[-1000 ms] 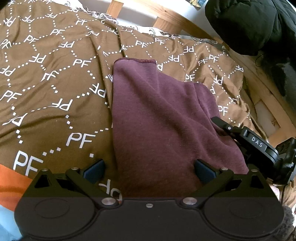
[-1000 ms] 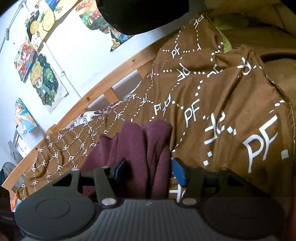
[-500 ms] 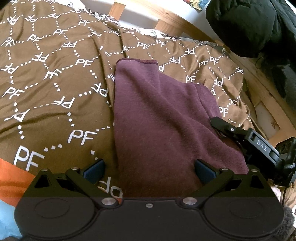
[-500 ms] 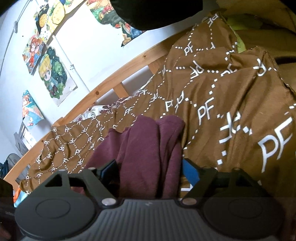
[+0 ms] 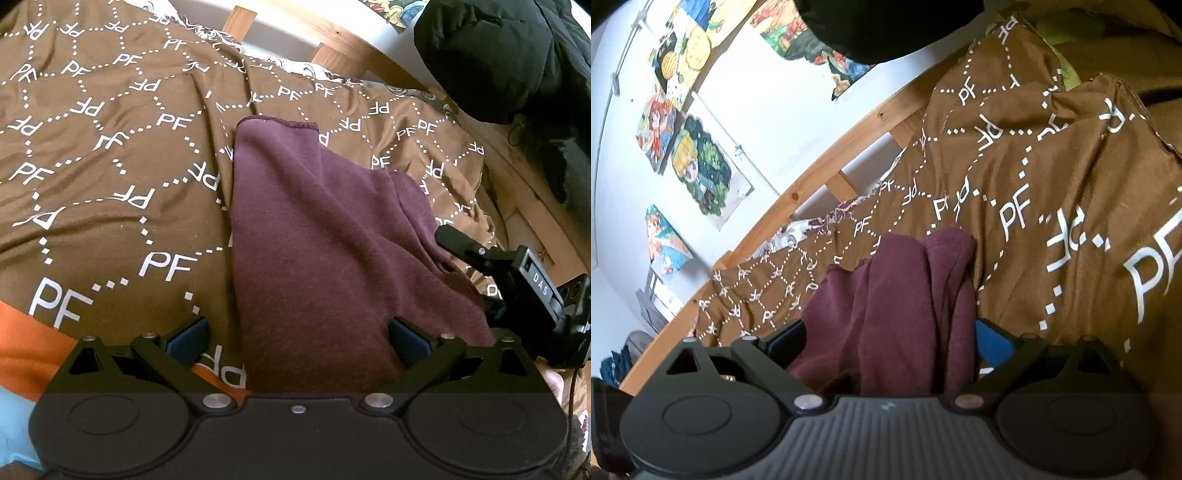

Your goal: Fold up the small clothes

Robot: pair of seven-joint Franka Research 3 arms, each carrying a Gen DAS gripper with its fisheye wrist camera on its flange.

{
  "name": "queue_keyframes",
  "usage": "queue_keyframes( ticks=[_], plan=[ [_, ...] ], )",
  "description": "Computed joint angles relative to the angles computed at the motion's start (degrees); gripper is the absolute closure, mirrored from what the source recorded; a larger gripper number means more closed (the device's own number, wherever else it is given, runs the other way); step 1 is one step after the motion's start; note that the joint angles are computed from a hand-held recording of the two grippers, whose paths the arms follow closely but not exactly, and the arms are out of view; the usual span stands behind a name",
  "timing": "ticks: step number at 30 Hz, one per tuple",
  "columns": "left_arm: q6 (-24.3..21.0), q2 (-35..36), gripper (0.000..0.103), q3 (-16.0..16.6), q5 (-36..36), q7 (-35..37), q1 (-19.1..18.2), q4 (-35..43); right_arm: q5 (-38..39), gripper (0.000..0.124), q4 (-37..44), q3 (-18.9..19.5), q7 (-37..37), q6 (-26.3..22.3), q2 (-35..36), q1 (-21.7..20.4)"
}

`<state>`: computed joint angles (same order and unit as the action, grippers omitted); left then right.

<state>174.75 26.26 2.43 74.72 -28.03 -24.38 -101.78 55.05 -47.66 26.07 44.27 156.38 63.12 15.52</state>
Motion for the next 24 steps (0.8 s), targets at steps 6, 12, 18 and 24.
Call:
queue_keyframes(
  ticks=[6,12,18,24],
  plan=[
    [0.09,0.07,0.001,0.06,-0.97,1.08,-0.02,0.0,-0.53,0.024,0.13,0.25,-1.03,0.34,0.24,0.14],
    [0.12,0.15,0.001,0.37,-1.17,1.18,-0.32,0.08,-2.09,0.047,-0.32,-2.23,3.6,2.85,-0.14,1.43],
    [-0.07,0.17,0.001,0.58,-0.97,0.92,-0.55,0.13,-3.83,0.049,-1.1,-1.36,3.3,4.26,-0.17,1.16],
    [-1.08,0.16,0.001,-0.12,-1.58,1.61,-0.31,0.16,-4.21,0.048,-2.28,-0.23,1.82,6.2,-0.43,0.98]
  ],
)
